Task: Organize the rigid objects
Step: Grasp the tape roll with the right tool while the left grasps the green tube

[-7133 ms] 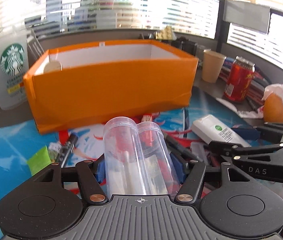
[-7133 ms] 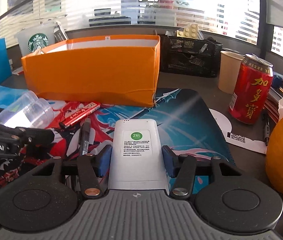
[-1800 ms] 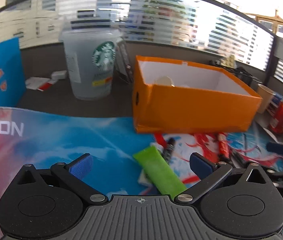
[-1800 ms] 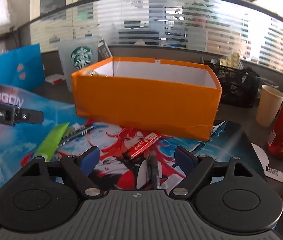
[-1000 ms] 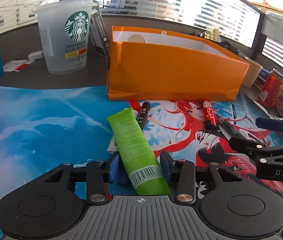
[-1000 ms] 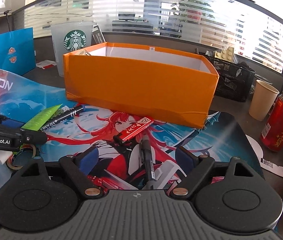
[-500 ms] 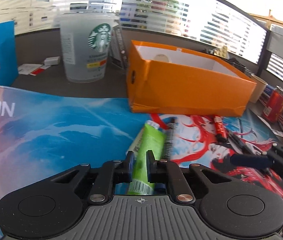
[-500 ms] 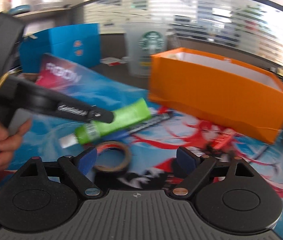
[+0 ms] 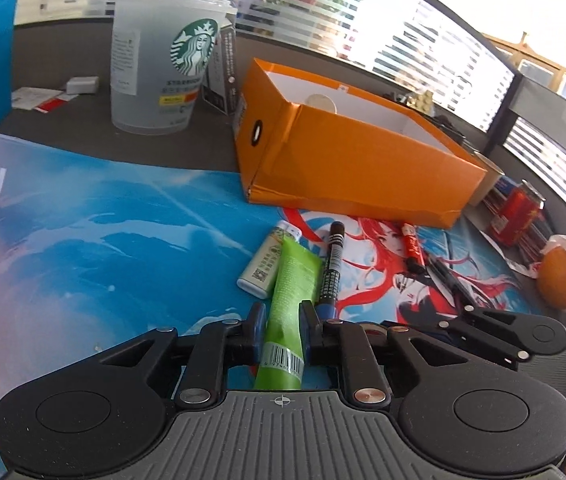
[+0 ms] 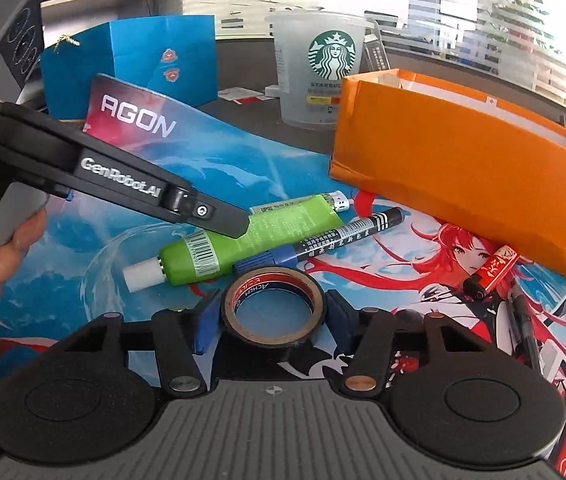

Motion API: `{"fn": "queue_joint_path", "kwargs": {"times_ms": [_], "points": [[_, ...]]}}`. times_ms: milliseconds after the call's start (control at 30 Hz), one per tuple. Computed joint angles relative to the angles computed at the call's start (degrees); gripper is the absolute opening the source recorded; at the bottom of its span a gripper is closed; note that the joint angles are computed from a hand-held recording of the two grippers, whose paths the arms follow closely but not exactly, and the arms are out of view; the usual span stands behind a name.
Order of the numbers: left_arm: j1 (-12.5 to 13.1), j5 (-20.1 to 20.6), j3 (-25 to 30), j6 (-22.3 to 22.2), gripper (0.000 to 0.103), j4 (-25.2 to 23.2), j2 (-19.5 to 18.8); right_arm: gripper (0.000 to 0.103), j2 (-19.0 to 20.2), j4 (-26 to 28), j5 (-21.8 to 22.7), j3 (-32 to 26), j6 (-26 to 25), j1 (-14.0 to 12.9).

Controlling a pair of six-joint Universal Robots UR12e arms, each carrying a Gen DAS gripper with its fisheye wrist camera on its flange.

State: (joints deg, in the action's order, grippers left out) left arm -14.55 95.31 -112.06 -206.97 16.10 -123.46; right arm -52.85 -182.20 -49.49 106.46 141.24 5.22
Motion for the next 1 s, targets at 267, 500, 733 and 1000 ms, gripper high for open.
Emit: {"fn": "queue_joint_path", "kwargs": {"times_ms": [267,500,733,1000], "points": [[2.52,-10.33,-0.21,7.18,0.033,-4.78,1.32,0.052,0.12,-0.57,-1.92,-0.51,1.84,-0.73],[1.64,-11.44,0.70,16.04,0.057,-8.22,1.25,0.052,0.25,-1.41,-2.90,-0.60,3.31,-1.32],[-0.87,-2.53,2.20,18.89,0.041,-3.59,-1.29,0.052,0.31,-3.79,-4.64,-0.18,4.65,-1.15],[-0.41,-1.74,1.17,12.80,0.012,-2.43,-0.47,0.052,0.30,-5.46,-5.48,0.22,6.62,-1.86]]}}
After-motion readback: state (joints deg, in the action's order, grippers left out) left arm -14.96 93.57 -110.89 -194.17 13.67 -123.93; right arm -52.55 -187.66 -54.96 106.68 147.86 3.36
